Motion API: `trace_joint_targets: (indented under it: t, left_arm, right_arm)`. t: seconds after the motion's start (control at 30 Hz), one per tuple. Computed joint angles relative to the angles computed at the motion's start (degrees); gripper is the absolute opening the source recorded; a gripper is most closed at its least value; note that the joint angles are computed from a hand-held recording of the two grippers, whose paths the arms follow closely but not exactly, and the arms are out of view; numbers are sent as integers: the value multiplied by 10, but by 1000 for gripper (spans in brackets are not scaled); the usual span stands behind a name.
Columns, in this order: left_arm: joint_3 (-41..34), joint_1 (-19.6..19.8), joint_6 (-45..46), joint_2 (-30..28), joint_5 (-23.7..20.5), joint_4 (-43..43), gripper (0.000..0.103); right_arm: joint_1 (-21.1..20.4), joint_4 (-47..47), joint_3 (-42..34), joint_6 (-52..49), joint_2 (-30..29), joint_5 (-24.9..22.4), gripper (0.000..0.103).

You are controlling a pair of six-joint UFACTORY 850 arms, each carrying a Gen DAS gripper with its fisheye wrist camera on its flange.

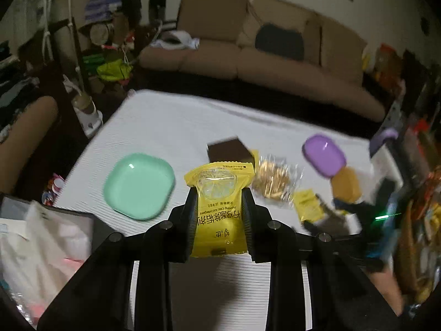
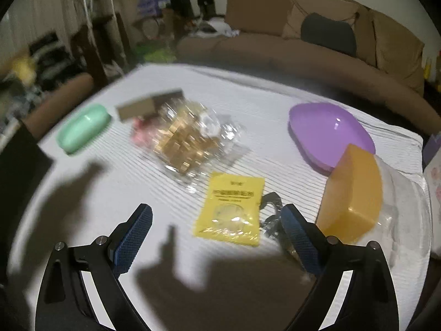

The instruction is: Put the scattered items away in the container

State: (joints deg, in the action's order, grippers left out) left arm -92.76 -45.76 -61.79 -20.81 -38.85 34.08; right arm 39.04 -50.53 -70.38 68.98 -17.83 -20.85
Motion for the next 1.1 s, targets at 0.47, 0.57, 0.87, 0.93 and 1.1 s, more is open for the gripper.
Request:
trace_joint_targets:
  t: [0.47,0.57,0.87,0.93,1.1]
  left_arm:
    - [7,-12,-62,33,-38,80,28]
    - [-14,-31,-50,33,-49,86,28]
    - [-34,-116,-41,74,-92,111,28]
    - [-31,-134,-49,82,-102,118,28]
    - [-32,-175,-48,85,-119,118,28]
  right_arm:
    - [16,59,6,-69,-4,7,57]
    - [19,100,25,-107,43,18,57]
    - [-26,129,162,-2,285,176,57]
    - [-14,16,170,118,320,141,57]
    - [76,-141,184,280,386,-44,57]
